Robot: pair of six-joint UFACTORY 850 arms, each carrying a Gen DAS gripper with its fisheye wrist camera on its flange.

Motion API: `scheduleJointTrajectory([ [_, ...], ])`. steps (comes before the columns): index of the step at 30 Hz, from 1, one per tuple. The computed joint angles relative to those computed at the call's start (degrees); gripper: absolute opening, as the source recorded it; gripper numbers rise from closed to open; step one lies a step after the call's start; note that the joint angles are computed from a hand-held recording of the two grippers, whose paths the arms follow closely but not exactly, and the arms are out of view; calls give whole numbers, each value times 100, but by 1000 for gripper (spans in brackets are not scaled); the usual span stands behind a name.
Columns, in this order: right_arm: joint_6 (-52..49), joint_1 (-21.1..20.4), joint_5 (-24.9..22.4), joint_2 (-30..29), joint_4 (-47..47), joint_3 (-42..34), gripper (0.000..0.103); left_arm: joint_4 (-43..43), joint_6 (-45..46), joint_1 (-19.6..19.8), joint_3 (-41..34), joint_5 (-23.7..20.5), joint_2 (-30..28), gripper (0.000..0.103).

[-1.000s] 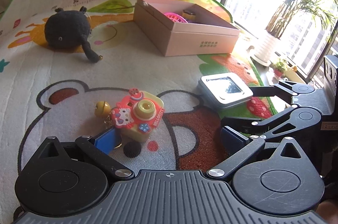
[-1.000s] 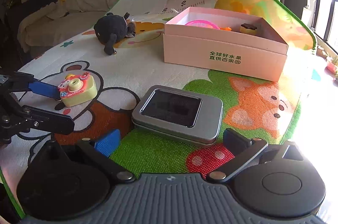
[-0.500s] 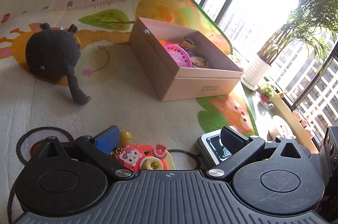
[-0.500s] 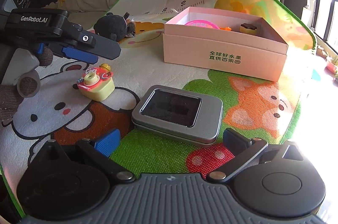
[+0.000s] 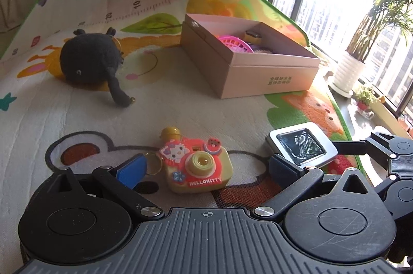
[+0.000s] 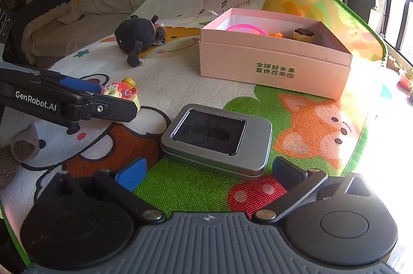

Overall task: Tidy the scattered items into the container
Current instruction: 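Lower the left tool and grasp the pink Hello Kitty keychain, then grasp the silver tin with the right tool while the left tool lifts the keychain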

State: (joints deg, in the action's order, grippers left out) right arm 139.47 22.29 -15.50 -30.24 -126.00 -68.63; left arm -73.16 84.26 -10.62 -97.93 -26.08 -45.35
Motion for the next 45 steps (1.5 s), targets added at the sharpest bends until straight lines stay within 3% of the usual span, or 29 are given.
scheduleJointTrajectory([
  [3, 312, -23, 9, -16, -360, -15, 103, -106, 347, -27, 99, 60, 30, 103],
  [6, -663, 233, -74, -77, 795, -163, 103, -362, 761, -59, 205, 174, 71, 102],
  [8, -876, 338, -122, -161, 1074, -271, 103, -399, 804, -65, 186, 212, 49, 92],
  [9, -918, 264, -59, -310, 1060, -455, 103, -453, 855, -73, 186, 278, 44, 79],
  [13, -899, 203, 12, -287, 984, -441, 103, -682, 1081, -27, 227, 336, 62, 64],
  [18, -891, 229, 12, -259, 988, -406, 103, -892, 1416, 95, 533, 224, 259, 63],
  [21, -1362, 377, -188, -271, 1784, -466, 103, -1092, 1629, 170, 744, 160, 376, 63],
  [23, -1914, 374, -310, -426, 2450, -729, 103, -1147, 1685, 209, 826, 69, 425, 70],
  [25, -2063, 378, -381, -518, 2625, -873, 103, -1135, 1657, 235, 844, -30, 434, 86],
  [28, -2749, 291, -164, -640, 3197, -1100, 102, -1144, 1734, 232, 815, -68, 409, 94],
  [30, -2613, 423, -327, -608, 3104, -1036, 95, -1062, 1659, 217, 727, -63, 348, 94],
  [33, -2406, 465, -579, -556, 2933, -927, 95, -932, 1538, 163, 536, -23, 223, 94],
  [38, -1936, 393, -572, -303, 2500, -518, 95, -728, 1583, 28, 284, 110, 59, 90],
  [41, -1967, 427, -548, -230, 2531, -426, 95, -802, 1819, -48, 285, 273, 51, 79],
  [43, -2228, 519, -666, -254, 2751, -472, 95, -868, 1895, -51, 353, 279, 101, 64],
  [45, -2248, 533, -717, -162, 2728, -355, 96, -890, 1952, -43, 479, 293, 193, 63],
])
